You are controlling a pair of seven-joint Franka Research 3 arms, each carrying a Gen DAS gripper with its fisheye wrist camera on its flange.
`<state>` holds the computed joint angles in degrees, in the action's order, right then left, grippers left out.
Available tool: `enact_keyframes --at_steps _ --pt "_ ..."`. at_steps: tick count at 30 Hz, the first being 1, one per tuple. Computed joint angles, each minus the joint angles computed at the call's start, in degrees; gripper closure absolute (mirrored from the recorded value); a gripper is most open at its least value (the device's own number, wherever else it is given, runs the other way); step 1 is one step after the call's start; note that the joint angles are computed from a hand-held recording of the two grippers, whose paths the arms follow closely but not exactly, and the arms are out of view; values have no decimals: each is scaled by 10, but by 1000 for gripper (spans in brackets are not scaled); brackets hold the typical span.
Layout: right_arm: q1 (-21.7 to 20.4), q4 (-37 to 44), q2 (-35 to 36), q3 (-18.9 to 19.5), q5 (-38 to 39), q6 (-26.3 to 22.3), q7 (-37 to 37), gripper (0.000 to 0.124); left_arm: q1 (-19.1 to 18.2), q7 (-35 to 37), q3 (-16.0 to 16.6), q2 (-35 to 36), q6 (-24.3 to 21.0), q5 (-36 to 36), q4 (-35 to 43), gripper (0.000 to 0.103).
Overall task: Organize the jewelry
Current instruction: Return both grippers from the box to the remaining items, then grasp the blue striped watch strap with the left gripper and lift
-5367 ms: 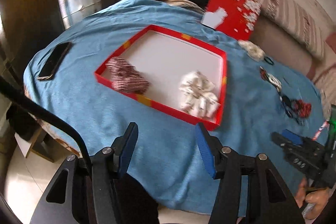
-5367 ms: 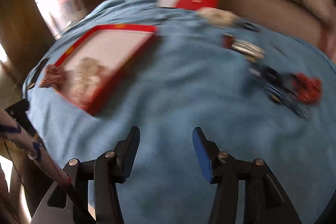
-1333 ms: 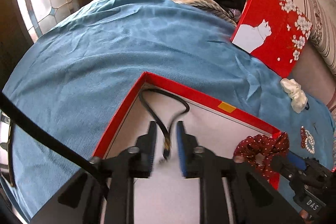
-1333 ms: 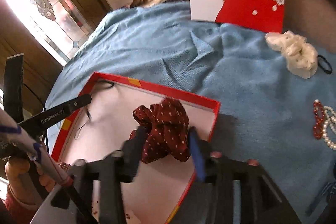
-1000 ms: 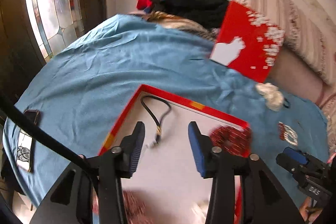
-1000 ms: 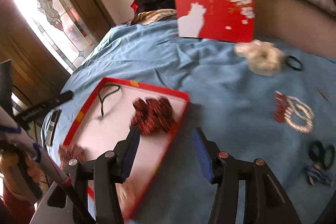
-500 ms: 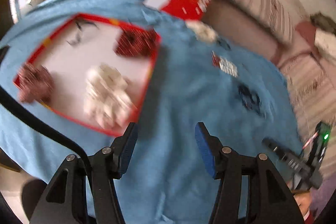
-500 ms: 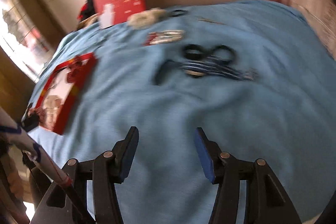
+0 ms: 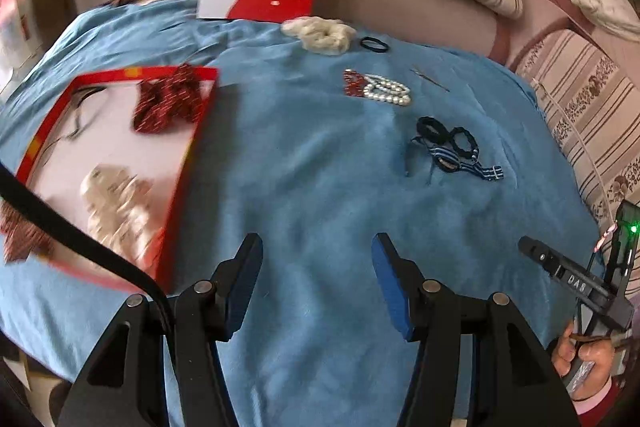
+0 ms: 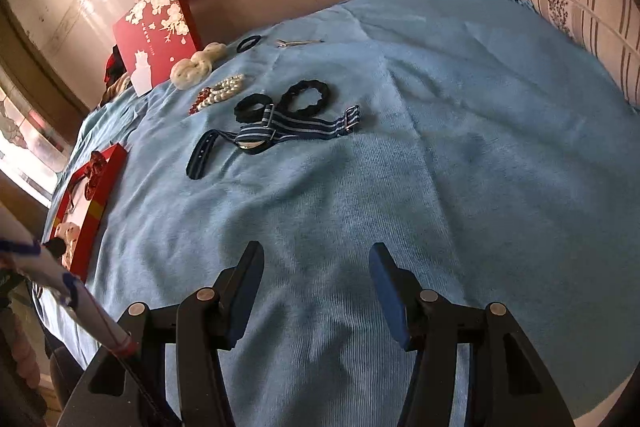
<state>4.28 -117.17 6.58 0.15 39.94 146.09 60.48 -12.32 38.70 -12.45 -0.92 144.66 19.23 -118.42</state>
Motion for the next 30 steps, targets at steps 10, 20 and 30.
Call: enact_keyframes --at_steps 10,20,30 --pt "-13 19 42 17 77 66 -54 65 -35 121 7 224 -49 55 255 48" --pt "-32 55 76 23 130 64 -67 65 -85 270 27 449 -181 10 554 103" --pt "-32 48 74 26 129 86 -58 65 1 299 -51 262 -63 -182 308 102"
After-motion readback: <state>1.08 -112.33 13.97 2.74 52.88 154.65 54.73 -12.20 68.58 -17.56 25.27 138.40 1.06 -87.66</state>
